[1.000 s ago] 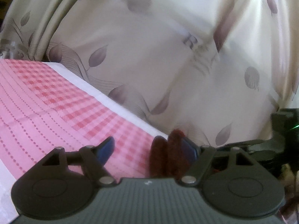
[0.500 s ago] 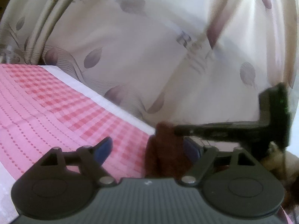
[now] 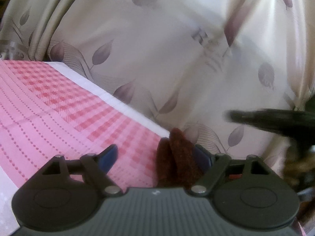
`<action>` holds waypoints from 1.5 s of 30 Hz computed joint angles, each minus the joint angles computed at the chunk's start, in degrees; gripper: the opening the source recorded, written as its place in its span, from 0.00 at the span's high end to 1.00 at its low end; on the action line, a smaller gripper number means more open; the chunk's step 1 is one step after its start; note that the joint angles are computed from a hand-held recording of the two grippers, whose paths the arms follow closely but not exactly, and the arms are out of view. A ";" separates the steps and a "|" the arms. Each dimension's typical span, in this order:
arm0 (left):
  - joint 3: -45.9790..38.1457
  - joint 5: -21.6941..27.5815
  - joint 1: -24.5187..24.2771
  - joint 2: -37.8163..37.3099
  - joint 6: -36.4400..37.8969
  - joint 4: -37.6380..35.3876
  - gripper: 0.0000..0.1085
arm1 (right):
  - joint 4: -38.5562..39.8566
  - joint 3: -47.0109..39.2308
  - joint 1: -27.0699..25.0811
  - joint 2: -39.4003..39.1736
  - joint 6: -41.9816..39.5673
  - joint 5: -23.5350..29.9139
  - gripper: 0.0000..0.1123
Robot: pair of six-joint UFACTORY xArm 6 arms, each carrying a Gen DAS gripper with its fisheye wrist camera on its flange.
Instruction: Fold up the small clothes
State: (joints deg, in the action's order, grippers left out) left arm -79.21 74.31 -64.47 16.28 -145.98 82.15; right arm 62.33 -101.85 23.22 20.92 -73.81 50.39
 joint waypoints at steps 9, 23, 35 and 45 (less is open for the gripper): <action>0.53 -2.32 0.58 -0.54 1.15 0.06 0.23 | -2.16 21.40 -14.03 -16.11 -9.38 -0.53 0.84; -1.78 -3.88 1.04 -0.13 10.16 -2.93 0.23 | 2.12 25.30 -12.93 -12.72 -2.82 -6.63 0.92; -21.04 8.83 -0.83 6.84 47.26 -15.72 0.23 | 18.84 50.20 -27.78 -33.04 -18.26 0.69 0.69; -28.52 8.84 0.80 11.38 54.86 -20.71 0.23 | 24.35 54.46 -25.61 -34.58 -23.16 -5.23 0.61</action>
State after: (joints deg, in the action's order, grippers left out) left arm -107.73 83.15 -63.67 27.66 -91.12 61.44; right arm 86.68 -47.40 -2.39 -13.67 -96.97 45.16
